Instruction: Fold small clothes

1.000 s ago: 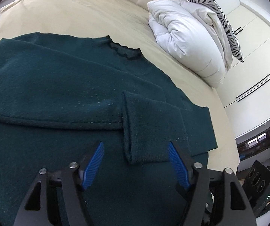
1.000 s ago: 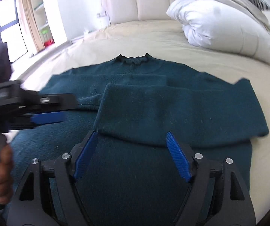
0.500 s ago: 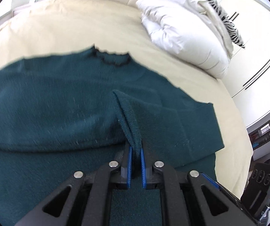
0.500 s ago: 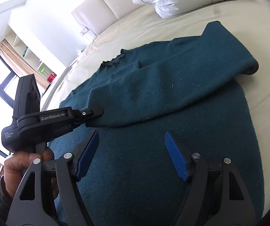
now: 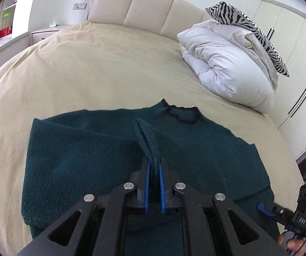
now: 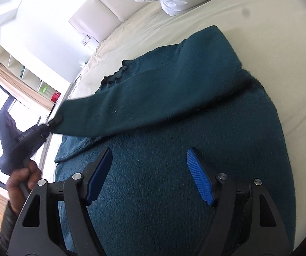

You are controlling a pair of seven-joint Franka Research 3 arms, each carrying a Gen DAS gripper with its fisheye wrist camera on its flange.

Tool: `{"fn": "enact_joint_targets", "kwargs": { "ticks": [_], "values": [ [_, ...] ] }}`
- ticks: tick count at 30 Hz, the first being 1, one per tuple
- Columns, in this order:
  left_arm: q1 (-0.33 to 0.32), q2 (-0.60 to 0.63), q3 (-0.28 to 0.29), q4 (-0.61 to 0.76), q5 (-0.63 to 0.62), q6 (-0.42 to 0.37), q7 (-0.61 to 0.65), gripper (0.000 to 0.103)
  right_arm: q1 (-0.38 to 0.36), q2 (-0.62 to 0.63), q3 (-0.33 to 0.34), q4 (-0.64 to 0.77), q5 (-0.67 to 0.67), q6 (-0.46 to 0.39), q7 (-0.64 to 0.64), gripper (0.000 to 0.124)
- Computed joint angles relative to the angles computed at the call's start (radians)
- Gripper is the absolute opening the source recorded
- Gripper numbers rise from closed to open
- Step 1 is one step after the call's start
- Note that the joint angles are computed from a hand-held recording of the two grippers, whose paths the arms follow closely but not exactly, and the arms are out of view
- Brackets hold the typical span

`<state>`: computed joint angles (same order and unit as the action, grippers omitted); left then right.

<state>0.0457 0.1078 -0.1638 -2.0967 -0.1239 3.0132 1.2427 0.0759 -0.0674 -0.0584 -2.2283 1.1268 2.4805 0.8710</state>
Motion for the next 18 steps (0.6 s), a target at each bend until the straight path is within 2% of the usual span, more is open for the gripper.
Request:
{"fn": "enact_joint_targets", "kwargs": {
  "ticks": [4,9,14,16,18],
  "values": [
    [0.025,0.014,-0.024,-0.017,-0.07,-0.023,0.064,0.009,-0.014,0.07,-0.002,0.075,0.033,-0.017,0.077,0.071],
    [0.06,0.012,-0.074,-0.038,-0.253,-0.002,0.213,0.01,-0.051,0.12,0.0,0.152,0.034,-0.047,0.185,0.071],
    [0.029,0.011,-0.049,-0.059,-0.235,0.029,0.195,0.01,-0.061,0.105,0.0,0.178,-0.117,0.108,0.254,0.071],
    [0.031,0.01,-0.055,-0.064,-0.246,0.041,0.194,0.01,-0.059,0.154,0.002,0.235,-0.244,0.138,0.302,0.071],
    [0.038,0.007,-0.062,-0.068,-0.26,0.041,0.207,0.01,-0.065,0.226,0.012,0.31,-0.293,0.147,0.285,0.071]
  ]
}}
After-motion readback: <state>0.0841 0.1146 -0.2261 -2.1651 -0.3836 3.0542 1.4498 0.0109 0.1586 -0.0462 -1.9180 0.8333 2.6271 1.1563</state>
